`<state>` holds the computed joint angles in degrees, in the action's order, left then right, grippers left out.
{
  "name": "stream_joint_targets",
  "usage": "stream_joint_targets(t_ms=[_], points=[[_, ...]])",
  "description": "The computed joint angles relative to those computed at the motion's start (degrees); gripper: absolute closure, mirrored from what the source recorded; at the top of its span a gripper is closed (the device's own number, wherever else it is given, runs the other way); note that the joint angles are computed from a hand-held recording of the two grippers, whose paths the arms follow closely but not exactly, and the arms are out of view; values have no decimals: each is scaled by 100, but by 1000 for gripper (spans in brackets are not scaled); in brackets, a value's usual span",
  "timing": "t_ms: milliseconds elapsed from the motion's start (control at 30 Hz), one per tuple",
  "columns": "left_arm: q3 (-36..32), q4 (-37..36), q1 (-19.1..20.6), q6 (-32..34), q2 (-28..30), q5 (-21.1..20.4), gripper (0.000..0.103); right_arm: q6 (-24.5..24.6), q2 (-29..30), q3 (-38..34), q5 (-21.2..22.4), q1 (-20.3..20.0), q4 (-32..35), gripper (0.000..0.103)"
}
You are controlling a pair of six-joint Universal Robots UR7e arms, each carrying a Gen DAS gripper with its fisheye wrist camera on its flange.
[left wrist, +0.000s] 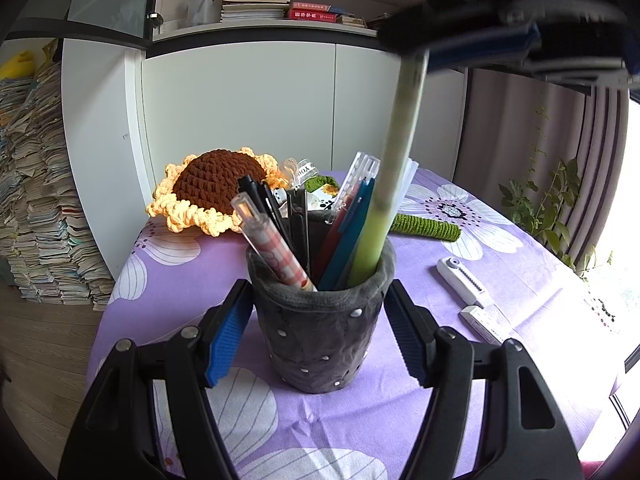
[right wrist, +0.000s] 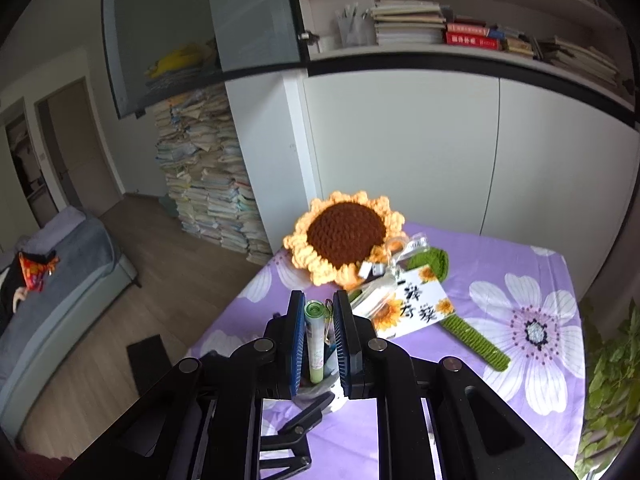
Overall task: Organize stationery
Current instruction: 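Carry the green pen with the right gripper and drop it into the grey cup, then move the right gripper over the orange pen and open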
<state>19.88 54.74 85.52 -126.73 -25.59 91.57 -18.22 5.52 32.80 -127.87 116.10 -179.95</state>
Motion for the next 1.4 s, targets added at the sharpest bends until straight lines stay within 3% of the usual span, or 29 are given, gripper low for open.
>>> stream_joint_targets(t_ms=[367, 567, 633, 700, 767, 967, 1333, 1367, 1400], points=[[-257, 192, -11, -36, 142, -62, 36, 530, -183, 388, 136, -174, 752, 87], [-247, 190, -19, -47, 139, -80, 36, 881, -768, 1532, 235, -188, 231, 87], [-247, 190, -19, -47, 139, -80, 36, 1044, -984, 1979, 175, -199, 129, 78], [-249, 192, -18, -47, 139, -80, 36, 1264, -1159, 2341, 53, -225, 352, 62], [-249, 192, -18, -47, 139, -80, 36, 1491, -1255, 2588, -110, -253, 740, 61], [-239, 186, -17, -45, 133, -79, 36, 2140, -1324, 2960, -351, -348, 2133, 61], [-237, 201, -12, -50, 128, -78, 36, 2434, -1100, 2574, -518, -400, 3033, 61], [-288, 236, -10, -54, 154, -81, 36, 2432, -1070, 2542, -491, -414, 3093, 69], [-323, 263, -9, -56, 171, -86, 36, 2326, -1045, 2544, -571, -401, 2996, 84]])
